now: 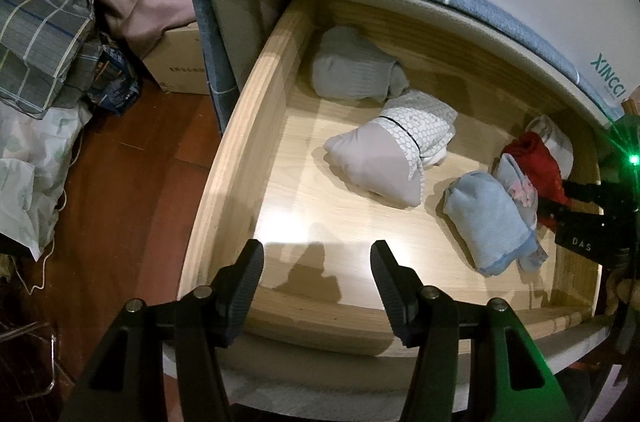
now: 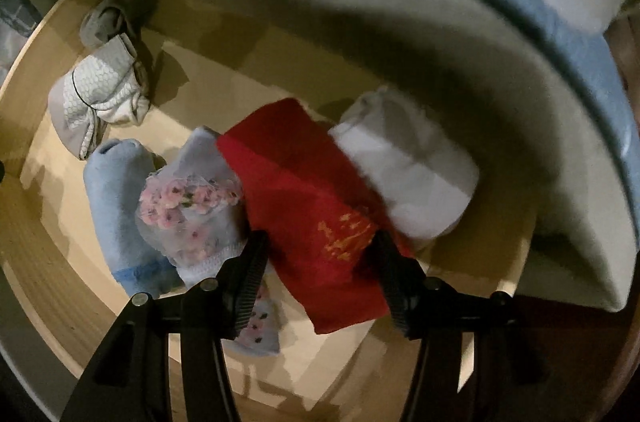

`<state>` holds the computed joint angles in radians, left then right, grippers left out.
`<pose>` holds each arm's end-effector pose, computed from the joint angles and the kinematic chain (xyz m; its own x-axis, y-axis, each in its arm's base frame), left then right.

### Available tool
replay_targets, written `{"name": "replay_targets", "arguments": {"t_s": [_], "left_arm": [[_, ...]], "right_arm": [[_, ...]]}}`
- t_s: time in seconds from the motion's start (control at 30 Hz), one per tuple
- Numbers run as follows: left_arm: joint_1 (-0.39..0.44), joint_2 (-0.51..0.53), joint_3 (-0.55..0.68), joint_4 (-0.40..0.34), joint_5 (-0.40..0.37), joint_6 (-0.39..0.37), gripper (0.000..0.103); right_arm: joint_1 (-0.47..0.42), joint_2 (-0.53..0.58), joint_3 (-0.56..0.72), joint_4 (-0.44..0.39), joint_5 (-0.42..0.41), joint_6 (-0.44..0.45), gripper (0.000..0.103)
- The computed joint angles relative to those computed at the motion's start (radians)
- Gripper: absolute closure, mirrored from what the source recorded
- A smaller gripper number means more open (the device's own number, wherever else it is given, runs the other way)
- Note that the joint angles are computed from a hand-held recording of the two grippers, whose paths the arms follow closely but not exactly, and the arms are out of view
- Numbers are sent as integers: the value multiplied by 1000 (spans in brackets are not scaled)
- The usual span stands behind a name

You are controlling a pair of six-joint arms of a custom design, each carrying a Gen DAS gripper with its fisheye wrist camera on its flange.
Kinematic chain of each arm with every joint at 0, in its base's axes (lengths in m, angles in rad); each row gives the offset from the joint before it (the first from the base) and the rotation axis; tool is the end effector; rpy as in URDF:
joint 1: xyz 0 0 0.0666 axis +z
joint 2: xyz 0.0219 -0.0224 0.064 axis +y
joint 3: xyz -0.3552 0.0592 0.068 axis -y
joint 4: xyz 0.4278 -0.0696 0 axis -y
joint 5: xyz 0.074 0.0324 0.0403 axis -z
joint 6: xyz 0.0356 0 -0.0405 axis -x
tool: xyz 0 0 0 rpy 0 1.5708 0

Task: Take underwear out of drawer
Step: 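Lower the right gripper onto the red folded underwear and grasp it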

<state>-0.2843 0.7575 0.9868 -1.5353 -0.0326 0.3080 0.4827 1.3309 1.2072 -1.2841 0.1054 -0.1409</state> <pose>0.2456 -0.0710 0.4155 -0.9653 -0.0336 -0.2589 -0.0215 0.9985 -0.0494 0.3967 0.2032 0.3310 -0.9280 -0.3287 -0.1752 -0.3193 0.9443 -0.0800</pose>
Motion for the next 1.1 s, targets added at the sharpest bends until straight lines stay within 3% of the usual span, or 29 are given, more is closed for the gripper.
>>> {"name": "replay_targets", "arguments": {"t_s": [0.27, 0.73, 0.93, 1.1], "left_arm": [[8, -9, -2, 2, 10, -1, 46], [14, -11, -1, 6, 19, -5, 46], [12, -11, -1, 5, 18, -3, 46], [8, -8, 1, 2, 13, -2, 46]], "right_arm": [[-43, -10, -6, -67, -161, -138, 54], [-11, -60, -55, -126, -322, -431, 54], [24, -59, -55, -136, -261, -396, 48], [30, -27, -40, -132, -270, -379, 47]]}}
